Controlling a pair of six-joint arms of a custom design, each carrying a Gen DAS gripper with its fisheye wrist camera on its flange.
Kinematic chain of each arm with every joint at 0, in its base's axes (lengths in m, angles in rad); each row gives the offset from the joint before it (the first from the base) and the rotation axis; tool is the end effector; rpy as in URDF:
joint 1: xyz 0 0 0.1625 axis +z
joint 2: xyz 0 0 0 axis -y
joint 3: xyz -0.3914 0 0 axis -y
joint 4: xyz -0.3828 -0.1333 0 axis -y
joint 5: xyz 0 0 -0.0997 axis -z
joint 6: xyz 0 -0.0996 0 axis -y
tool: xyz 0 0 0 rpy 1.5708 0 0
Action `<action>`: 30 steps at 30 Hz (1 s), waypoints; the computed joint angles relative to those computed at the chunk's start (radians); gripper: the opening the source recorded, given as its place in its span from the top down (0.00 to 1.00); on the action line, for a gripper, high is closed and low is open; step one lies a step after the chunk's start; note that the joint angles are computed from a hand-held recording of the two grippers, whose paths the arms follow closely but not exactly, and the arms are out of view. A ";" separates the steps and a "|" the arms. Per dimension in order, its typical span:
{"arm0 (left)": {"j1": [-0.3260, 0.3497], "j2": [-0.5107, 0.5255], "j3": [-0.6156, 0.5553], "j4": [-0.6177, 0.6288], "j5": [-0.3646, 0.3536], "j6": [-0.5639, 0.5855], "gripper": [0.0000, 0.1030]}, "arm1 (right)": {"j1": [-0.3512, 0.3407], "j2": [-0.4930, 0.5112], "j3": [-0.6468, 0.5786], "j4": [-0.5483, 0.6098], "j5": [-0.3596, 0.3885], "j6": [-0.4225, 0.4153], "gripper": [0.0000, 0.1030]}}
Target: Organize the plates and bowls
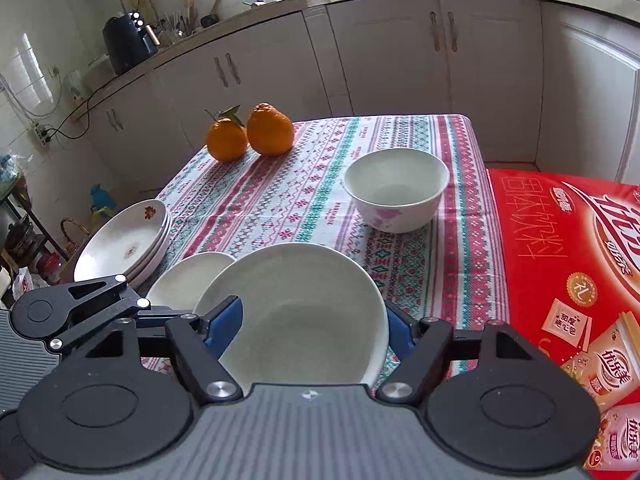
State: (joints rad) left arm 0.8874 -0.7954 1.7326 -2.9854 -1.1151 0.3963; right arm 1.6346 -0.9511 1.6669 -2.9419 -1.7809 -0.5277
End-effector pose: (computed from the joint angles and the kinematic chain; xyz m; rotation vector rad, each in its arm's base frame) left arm -0.2606 -0.6006 0.0999 1.2425 2.3664 -0.7312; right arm 0.1540 -0.6461 0.2134 0.6880 -2.5868 0.8201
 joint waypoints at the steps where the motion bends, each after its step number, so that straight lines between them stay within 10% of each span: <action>1: 0.001 -0.006 0.005 -0.003 0.000 -0.004 0.23 | 0.004 0.002 -0.001 0.001 -0.001 -0.001 0.23; 30: 0.048 -0.099 0.071 -0.085 0.058 -0.063 0.23 | 0.094 0.160 -0.174 0.109 -0.014 -0.073 0.23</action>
